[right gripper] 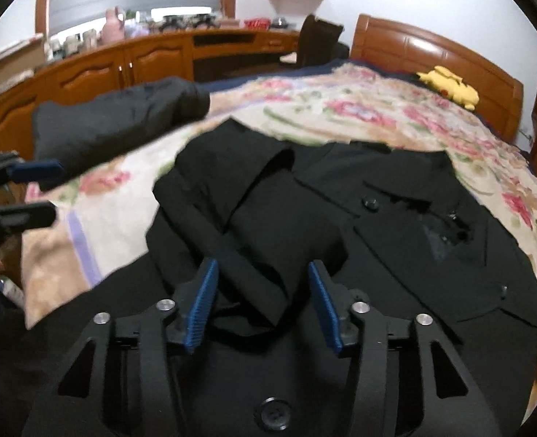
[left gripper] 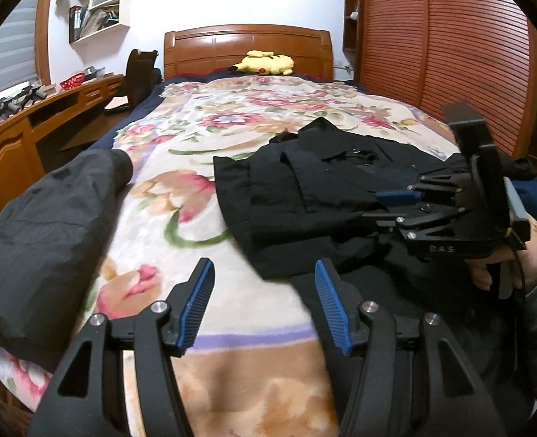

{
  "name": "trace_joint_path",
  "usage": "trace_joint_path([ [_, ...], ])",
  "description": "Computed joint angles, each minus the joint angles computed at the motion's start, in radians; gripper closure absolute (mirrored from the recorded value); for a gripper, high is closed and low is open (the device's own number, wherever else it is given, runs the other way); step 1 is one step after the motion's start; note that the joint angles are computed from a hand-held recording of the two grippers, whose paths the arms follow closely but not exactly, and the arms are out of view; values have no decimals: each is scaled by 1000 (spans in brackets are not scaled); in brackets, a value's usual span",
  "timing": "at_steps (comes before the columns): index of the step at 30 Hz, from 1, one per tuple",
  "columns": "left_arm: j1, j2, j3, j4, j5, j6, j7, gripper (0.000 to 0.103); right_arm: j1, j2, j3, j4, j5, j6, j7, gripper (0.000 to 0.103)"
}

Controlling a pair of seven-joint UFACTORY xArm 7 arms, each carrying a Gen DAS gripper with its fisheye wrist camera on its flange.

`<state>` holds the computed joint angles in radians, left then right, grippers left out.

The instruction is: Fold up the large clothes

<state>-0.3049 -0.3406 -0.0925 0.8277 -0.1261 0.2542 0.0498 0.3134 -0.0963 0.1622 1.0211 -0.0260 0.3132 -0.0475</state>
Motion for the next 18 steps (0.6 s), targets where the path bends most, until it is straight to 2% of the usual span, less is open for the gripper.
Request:
trace_joint_path([
  [2,6,-4,-1,-6,5,0,-5,46,-5,15,4,10,-27,8,20,82],
  [5,8,-9,-1,-11,7,-1,-9,46,-5,10,-3,2,-13,-17,11,93],
  [11,9,-2,-15,-7,19,-36,-37,46,-16,-66,-23,-71,37,-133,27,96],
  [15,0,25,-26,20,28,-53,-53,45,-26,-137,-42,-118,50,-153,28,96],
  [18,-4,57,-43,52,42,-62,-69,45,-66,-203,-42,-166,33,-162,50,96],
])
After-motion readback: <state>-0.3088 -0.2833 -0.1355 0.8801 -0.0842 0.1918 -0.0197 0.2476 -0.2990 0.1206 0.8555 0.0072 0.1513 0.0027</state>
